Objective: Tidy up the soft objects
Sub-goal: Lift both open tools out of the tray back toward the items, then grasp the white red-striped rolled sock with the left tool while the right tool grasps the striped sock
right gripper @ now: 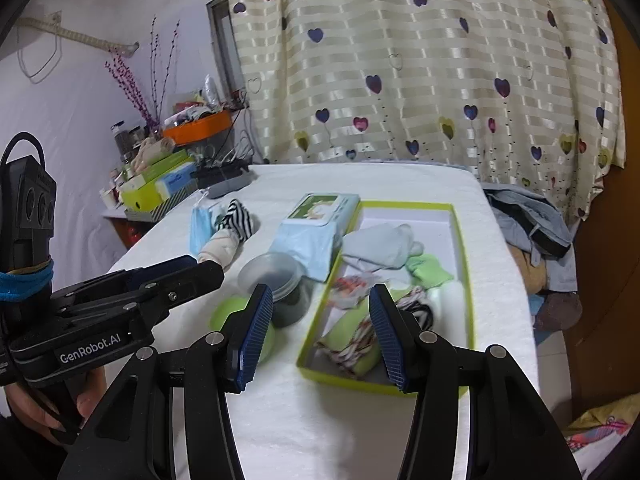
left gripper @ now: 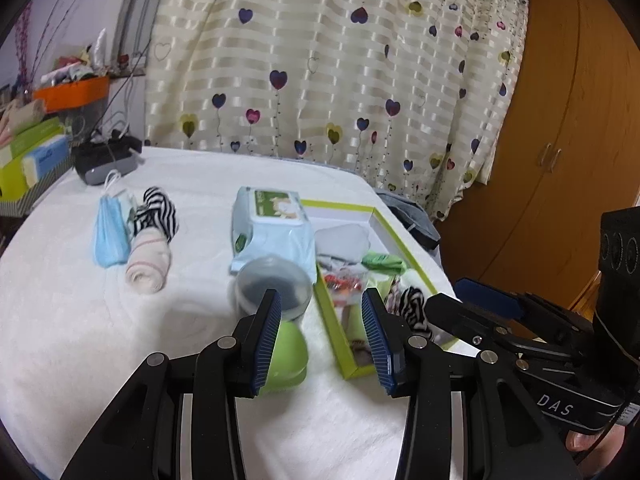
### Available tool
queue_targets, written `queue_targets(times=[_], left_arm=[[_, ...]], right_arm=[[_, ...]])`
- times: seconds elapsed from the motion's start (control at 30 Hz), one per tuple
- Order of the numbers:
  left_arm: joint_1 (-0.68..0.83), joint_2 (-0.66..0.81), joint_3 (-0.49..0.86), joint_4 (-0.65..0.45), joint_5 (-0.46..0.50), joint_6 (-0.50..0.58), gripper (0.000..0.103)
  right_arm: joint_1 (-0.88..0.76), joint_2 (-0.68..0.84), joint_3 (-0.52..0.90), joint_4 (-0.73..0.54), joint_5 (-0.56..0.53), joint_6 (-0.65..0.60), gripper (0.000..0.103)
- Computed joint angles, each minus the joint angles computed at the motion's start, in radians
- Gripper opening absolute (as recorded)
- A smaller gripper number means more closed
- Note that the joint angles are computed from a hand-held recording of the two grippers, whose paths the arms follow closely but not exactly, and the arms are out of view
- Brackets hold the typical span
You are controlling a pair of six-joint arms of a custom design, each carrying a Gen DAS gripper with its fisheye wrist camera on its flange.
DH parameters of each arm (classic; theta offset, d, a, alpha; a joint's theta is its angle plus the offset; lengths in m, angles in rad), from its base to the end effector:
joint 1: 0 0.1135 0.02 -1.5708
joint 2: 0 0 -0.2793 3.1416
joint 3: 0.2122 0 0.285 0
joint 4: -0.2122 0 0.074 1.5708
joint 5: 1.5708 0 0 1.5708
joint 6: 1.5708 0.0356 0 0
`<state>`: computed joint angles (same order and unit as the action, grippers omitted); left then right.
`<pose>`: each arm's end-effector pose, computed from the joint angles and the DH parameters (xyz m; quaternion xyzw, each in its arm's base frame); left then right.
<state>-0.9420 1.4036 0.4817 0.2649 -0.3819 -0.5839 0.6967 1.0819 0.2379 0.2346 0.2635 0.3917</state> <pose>0.1722 -0.2142 0.1378 0.0745 0.8819 -0.1762 0.4308 0.1652 0.1262 0.1297 -0.0735 0.8780 0.1377 0.4525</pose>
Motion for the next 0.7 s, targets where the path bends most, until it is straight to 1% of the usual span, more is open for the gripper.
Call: queue_targets(times=[0.17, 0.33, 0.43, 0.5, 0.53, 0.6, 0.7], left_arm=[[0.025, -0.044, -0.066, 0.023, 0.007, 0.0, 0.041], [0.119, -0.109, -0.131, 0.034, 0.031, 0.017, 0.041], [0.237, -0.127, -0.16, 0.045, 0.088, 0.04, 0.041], [0.309, -0.113, -0.154, 0.044, 0.122, 0.058, 0.042], [0.353, -0.099, -0.148, 0.041, 0.138, 0.067, 0.043], [0.418, -0.077, -0.139, 0.061, 0.186, 0.095, 0.049], [0.503, -0.001, -0.097, 0.084, 0.252, 0.129, 0.05]], right_arm=[[0.053, 0.09, 0.024, 0.046, 0.006, 0.007, 0.052], [0.091, 0.152, 0.071, 0.075, 0.017, -0.002, 0.052], [0.1, 0.213, 0.117, 0.087, 0.006, -0.012, 0.052], [0.102, 0.259, 0.15, 0.098, -0.006, -0.021, 0.052], [0.105, 0.286, 0.172, 0.102, -0.007, -0.027, 0.052], [0.103, 0.329, 0.21, 0.1, -0.015, -0.036, 0.052], [0.104, 0.376, 0.257, 0.105, -0.026, -0.06, 0.052]])
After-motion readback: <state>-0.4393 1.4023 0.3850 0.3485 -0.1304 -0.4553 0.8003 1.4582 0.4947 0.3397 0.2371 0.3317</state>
